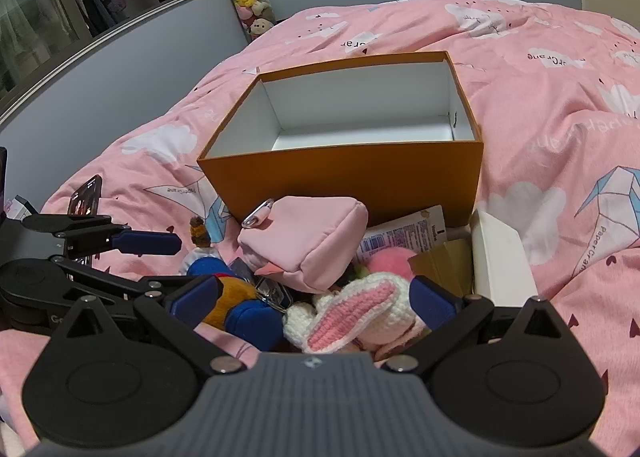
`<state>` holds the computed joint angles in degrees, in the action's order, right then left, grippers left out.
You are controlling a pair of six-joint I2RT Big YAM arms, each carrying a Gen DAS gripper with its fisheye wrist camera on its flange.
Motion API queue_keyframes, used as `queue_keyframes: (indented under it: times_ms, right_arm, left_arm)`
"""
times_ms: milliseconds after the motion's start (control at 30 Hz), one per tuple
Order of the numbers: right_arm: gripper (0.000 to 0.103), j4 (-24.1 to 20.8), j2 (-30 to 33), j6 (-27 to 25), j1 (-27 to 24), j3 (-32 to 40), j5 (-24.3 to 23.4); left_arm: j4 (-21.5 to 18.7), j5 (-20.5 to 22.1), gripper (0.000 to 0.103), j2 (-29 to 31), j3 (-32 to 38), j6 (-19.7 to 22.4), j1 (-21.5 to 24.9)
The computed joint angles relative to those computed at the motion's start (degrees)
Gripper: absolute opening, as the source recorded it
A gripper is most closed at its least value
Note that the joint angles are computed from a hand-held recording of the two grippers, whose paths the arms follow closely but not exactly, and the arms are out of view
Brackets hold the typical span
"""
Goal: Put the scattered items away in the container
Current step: 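Move the left tool toward the pink zippered pouch in the pile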
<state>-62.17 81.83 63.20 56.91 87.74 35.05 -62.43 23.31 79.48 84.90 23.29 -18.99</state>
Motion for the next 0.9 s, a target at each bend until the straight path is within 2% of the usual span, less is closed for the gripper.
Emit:
queue_keyframes:
  times_ms: [567, 600, 633, 700, 767, 833, 900]
  right_arm:
    - [0.102, -0.3, 0.03, 0.38, -0.23, -0.4, -0.82]
    - [0.1, -0.2, -0.06, 0.17, -0.24, -0.49, -0.71]
    - [0.094, -0.4, -0.05, -0.07, -0.3, -0.4, -0.57]
    - [0.09, -0.94, -0.03, -0.61, -0.54, -0.13, -0.36]
    - [0.085, -1.6, 0.09, -1.38, -1.04, 0.4, -0.11]
    - [0.075, -2.09, 0.13, -2.31, -1.68, 0.74, 0.03]
    - [0.069, -1.93, 0.04, -3.24, -2.6, 0.81, -0.58]
  left_arm:
    - [0.13, 0.93, 0.084, 0.07, 0.06, -0.49, 0.43]
    - [0.24, 1.11, 0.084, 0.12, 0.15, -0.66, 0.61]
    - [0.31, 1.16, 0.084, 0.21, 0.29, -0.79, 0.76]
    - [0.48, 1.41, 0.083, 0.38, 0.61, -1.14, 1.16]
    - [0.12, 2.01, 0.079, 0.85, 1.33, -1.52, 1.7]
    - [-0.29, 2.53, 0.076, 1.44, 2.22, -2.16, 2.26]
    - [-0.97, 2.91, 0.073, 2.21, 3.32, -2.58, 2.75]
